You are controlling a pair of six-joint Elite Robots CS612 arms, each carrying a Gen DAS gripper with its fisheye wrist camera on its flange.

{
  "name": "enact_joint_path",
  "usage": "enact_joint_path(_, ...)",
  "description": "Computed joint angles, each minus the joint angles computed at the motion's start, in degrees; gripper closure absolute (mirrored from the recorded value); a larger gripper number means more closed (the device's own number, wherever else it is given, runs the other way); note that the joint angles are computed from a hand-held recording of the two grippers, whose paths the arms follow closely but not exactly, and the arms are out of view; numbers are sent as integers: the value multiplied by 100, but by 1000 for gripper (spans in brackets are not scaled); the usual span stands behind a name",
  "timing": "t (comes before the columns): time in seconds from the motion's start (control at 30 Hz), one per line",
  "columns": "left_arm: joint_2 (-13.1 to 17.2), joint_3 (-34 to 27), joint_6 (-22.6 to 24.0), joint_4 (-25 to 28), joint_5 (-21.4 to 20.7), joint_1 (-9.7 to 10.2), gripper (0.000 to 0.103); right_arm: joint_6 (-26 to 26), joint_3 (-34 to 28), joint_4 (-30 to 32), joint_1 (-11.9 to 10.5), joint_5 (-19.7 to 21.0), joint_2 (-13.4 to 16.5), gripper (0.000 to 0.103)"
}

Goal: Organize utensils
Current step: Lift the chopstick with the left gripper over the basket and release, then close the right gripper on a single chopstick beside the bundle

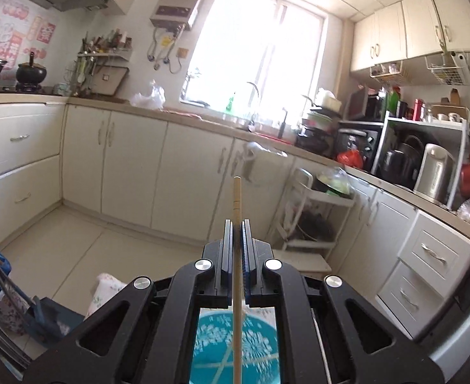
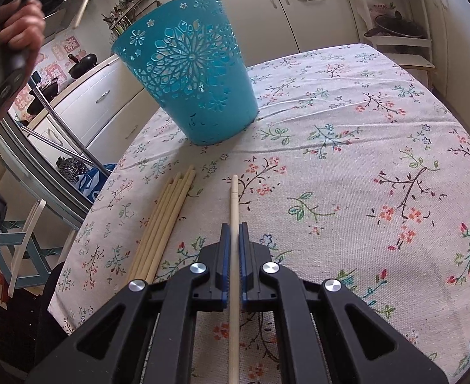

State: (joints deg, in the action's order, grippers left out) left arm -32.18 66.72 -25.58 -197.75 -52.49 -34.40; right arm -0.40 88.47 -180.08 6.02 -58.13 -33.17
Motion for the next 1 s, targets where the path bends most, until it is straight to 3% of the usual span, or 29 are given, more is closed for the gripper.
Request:
enact_joint_path(0.17,341,-480,-241,546,197,61,98,40,-13,41,-21,94,7,98)
enact_joint_path(0.3,441,-479,-433,939,249,51,98,47,-13,64,-30,123,6,98)
enact_joint_path(0.47,373,-174,-517,1157,224,-8,98,44,-9,77,-25,91,-2,98)
enact_joint_path(0.67,88,467,-452,964,302,-121,96,-52,-18,138,24,-90,-30,98)
enact_joint_path(0.77,-97,874,-460,753,421,-197,86,-178,-6,180,63,-263,-64,98)
enact_joint_path(0.83,-198,1103,-492,685,537,-250,71,-229,-2,206,81,-344,-79,98)
enact_joint_path(0.97,-416,1606,-666,771,791,-372,51,-354,-5,289,121,-524,-113,98)
enact_joint_path(1.0,-462,1721,-775,862,867,-403,41,-376,-6,309,128,-558,-120,98)
